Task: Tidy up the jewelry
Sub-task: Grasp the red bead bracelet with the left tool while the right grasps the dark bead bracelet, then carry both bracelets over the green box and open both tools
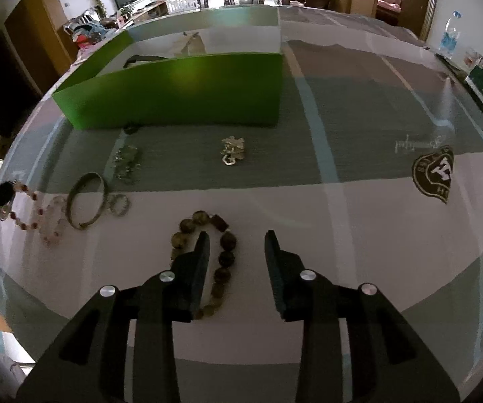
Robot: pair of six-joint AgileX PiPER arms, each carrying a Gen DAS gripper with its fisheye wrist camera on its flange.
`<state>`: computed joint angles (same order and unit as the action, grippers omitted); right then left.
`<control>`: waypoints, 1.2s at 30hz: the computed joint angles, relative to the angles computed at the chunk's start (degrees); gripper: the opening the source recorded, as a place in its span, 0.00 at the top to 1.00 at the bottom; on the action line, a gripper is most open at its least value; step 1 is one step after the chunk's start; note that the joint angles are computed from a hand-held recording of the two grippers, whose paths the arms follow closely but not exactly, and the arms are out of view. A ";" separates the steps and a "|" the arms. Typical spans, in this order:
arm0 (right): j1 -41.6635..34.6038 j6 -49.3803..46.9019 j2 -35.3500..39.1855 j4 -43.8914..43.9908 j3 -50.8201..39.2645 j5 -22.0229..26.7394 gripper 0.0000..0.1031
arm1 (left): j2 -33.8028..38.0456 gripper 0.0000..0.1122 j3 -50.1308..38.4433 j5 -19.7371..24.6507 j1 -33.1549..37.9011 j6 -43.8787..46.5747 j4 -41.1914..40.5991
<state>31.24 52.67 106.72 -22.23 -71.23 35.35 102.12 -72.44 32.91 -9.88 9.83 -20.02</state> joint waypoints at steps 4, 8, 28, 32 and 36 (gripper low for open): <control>0.08 -0.56 0.67 0.22 -0.29 0.22 0.67 | 2.08 0.93 -0.52 -1.51 1.16 -3.01 2.76; 0.14 -0.58 1.36 0.54 -0.45 -0.03 0.67 | 3.94 0.92 -1.44 -3.05 2.41 -7.41 6.98; 4.97 5.16 3.26 -8.66 -2.11 2.19 0.88 | 8.51 0.93 -2.87 -2.62 0.25 -17.02 21.12; 5.33 6.18 3.17 -9.05 -2.44 2.65 0.89 | 7.37 0.93 -2.59 -2.37 0.40 -17.35 21.58; 5.77 7.17 0.64 -10.28 -1.89 3.11 0.89 | 3.30 0.93 -0.40 -3.09 0.96 -14.46 18.39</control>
<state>37.02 59.84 107.36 -32.51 -73.12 38.46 105.41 -72.85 29.81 -8.92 -4.63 -1.63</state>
